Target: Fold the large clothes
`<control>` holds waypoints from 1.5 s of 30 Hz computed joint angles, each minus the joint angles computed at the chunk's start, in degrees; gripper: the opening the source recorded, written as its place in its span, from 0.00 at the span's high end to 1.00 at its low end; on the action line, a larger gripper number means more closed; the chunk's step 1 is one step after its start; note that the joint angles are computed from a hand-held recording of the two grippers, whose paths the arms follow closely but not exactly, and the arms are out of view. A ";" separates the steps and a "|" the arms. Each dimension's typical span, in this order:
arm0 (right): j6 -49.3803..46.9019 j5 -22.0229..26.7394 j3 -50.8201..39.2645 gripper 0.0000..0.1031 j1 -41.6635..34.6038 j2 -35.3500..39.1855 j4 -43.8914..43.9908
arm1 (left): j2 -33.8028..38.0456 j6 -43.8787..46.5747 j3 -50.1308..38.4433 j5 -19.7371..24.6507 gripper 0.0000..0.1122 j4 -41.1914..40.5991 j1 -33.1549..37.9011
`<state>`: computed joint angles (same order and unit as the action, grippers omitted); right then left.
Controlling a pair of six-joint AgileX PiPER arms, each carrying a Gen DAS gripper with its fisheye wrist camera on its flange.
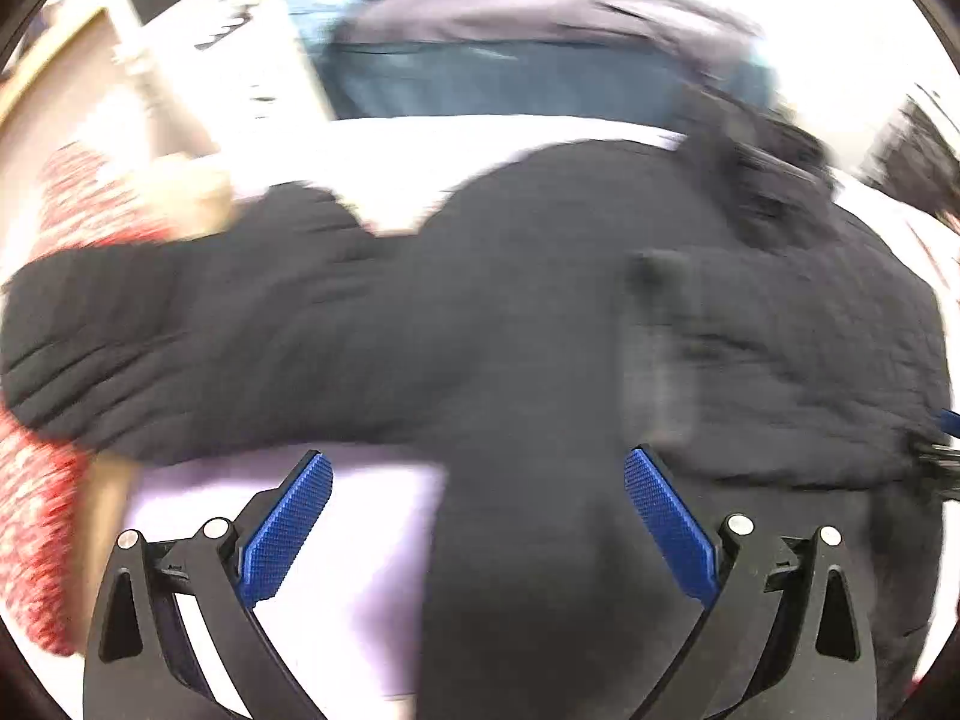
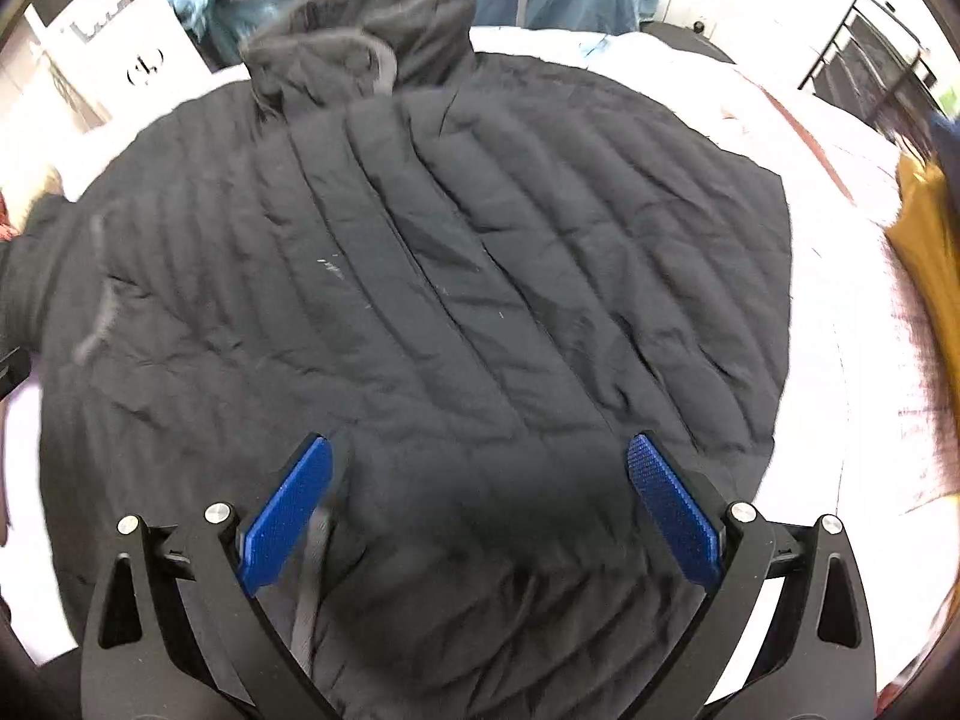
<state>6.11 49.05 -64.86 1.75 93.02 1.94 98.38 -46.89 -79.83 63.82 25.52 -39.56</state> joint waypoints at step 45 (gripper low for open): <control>1.84 8.04 8.54 0.05 -6.33 -17.10 5.82 | -18.65 30.16 -4.19 5.11 0.94 -4.10 45.50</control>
